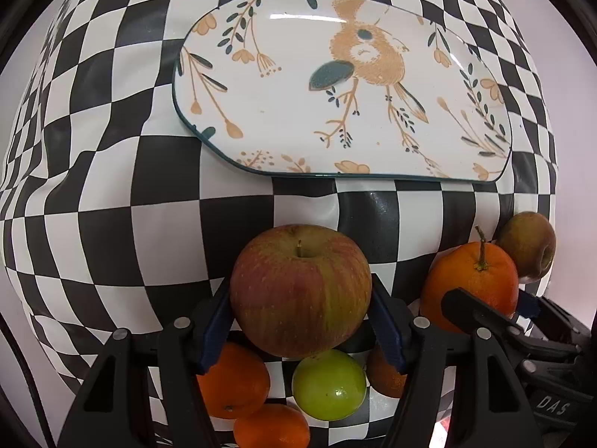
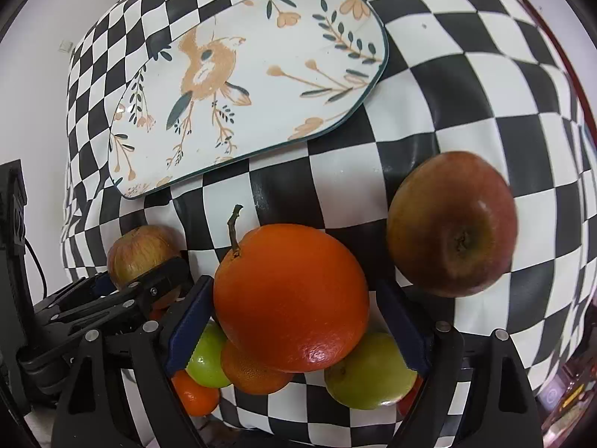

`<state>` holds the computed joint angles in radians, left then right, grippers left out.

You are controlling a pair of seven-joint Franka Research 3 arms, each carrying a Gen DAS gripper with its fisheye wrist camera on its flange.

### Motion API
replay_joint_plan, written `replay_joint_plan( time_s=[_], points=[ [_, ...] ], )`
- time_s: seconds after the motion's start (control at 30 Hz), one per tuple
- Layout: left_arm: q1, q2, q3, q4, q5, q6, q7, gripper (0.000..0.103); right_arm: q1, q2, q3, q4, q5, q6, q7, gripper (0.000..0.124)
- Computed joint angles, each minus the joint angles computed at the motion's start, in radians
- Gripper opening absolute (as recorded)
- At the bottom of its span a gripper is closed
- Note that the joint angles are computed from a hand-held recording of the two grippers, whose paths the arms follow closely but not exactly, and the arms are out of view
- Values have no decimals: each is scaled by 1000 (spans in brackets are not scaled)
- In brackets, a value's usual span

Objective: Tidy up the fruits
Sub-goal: 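Carry the red apple and large orange onto the floral plate with both tools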

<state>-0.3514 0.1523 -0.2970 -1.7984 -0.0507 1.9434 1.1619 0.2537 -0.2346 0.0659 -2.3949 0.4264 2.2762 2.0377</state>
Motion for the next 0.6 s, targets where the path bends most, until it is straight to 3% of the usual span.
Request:
replay_joint_plan(
  time_s=[0.33,0.6],
  points=[
    [8,3,3,82,-2,-48,25,64,5,-22,14,9,-39,-7,33,83],
    [27,-6,12,187,-61,-63,40,64,-8,-92,-12,29,-9,-27,4,82]
  ],
)
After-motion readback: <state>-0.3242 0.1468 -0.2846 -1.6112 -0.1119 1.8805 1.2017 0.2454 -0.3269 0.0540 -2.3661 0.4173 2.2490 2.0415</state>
